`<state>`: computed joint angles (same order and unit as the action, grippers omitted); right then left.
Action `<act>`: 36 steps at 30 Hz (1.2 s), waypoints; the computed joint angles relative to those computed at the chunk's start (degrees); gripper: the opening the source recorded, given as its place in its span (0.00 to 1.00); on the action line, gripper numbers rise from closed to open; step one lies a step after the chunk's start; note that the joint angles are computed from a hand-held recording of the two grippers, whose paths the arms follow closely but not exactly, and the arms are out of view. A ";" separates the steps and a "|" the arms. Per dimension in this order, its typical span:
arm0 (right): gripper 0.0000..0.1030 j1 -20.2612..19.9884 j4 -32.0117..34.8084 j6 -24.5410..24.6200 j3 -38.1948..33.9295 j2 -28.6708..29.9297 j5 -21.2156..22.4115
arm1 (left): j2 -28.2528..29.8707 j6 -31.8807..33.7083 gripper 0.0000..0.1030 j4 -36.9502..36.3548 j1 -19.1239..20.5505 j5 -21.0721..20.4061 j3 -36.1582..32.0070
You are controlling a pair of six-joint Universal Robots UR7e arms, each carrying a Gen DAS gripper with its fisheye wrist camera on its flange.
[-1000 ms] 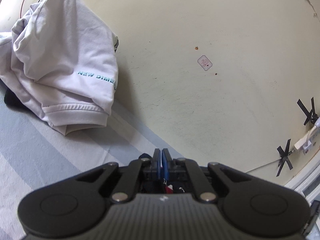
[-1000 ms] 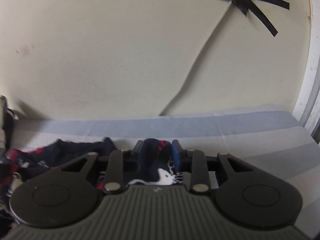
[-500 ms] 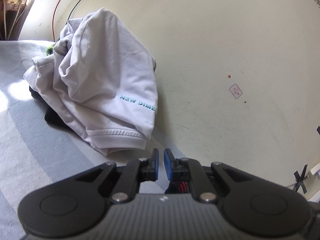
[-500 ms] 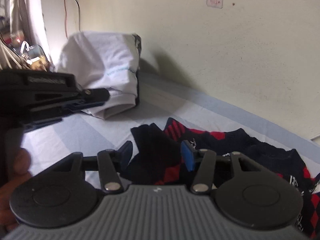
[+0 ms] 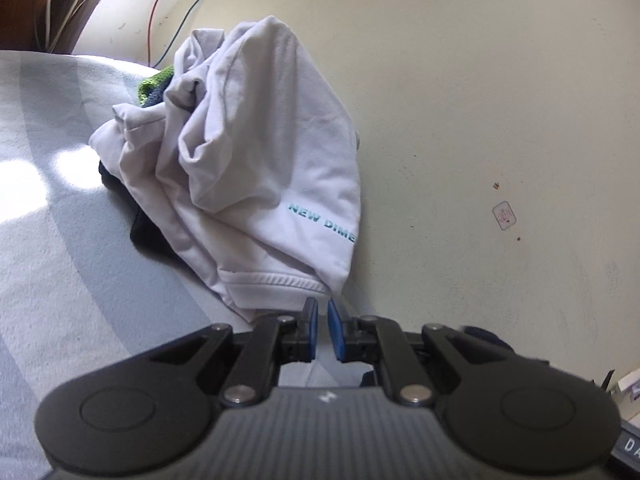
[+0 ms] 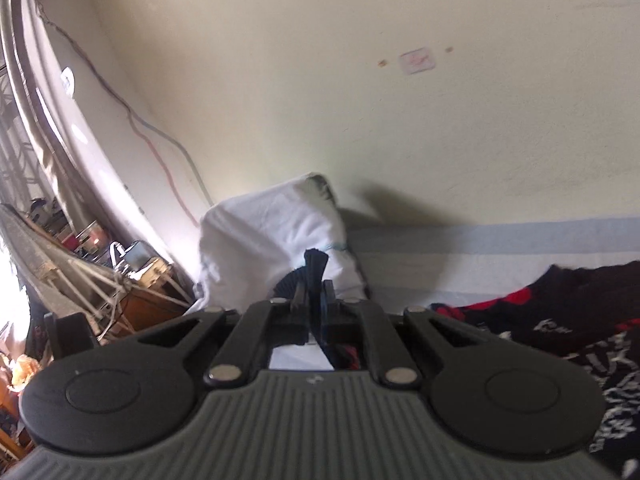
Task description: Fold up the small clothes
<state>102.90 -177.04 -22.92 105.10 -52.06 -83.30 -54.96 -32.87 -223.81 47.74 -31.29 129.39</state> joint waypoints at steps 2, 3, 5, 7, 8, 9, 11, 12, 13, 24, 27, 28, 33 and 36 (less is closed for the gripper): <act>0.07 -2.11 -4.04 0.13 1.66 -2.42 -1.35 | 0.62 2.57 0.07 -0.97 -0.33 -1.20 -0.42; 0.08 -3.32 -6.16 0.21 2.64 -3.60 -2.32 | 1.17 4.67 0.07 -1.60 -0.68 -1.81 -0.85; 0.08 -6.14 -10.34 0.96 4.77 -5.87 -4.82 | 2.45 9.20 0.08 -2.44 -1.67 -2.87 -1.79; 0.13 -9.01 -13.86 1.00 7.16 -8.09 -7.55 | 4.10 14.02 0.15 -2.43 -2.72 -4.72 -2.95; 0.14 -10.16 -15.29 0.08 8.17 -8.98 -9.84 | 5.06 16.36 0.17 -1.89 -3.21 -5.78 -3.63; 0.25 -11.23 -15.63 -1.09 8.85 -9.76 -11.48 | 6.18 18.75 0.22 -1.05 -3.75 -6.68 -4.38; 0.54 -13.37 -15.38 -1.18 9.64 -11.44 -13.32 | 8.93 23.45 0.24 1.65 -5.06 -7.34 -6.16; 0.55 -14.42 -17.62 0.24 10.34 -12.00 -13.40 | 10.34 25.69 0.24 2.81 -5.66 -7.65 -6.97; 0.55 -15.38 -18.67 1.76 10.69 -12.68 -12.57 | 11.62 27.78 0.24 3.70 -6.11 -8.00 -7.74; 0.28 -16.31 -3.39 0.57 4.39 -9.09 -12.30 | 15.01 29.55 0.17 22.70 -5.03 -7.08 -12.38; 0.01 -17.51 -4.56 4.60 3.08 -8.40 -12.38 | 15.49 30.08 0.18 22.86 -5.30 -5.80 -12.66; 0.01 -17.62 -2.98 6.80 2.68 -8.86 -12.37 | 15.75 30.57 0.18 22.90 -5.58 -5.10 -12.72; 0.31 -18.71 0.34 5.20 8.78 -17.58 -7.29 | 13.35 27.56 0.43 25.00 -6.50 -4.42 -10.72; 0.32 -21.57 3.73 -1.02 14.45 -27.19 -2.33 | 6.23 19.30 0.46 26.66 -8.47 -5.18 -3.40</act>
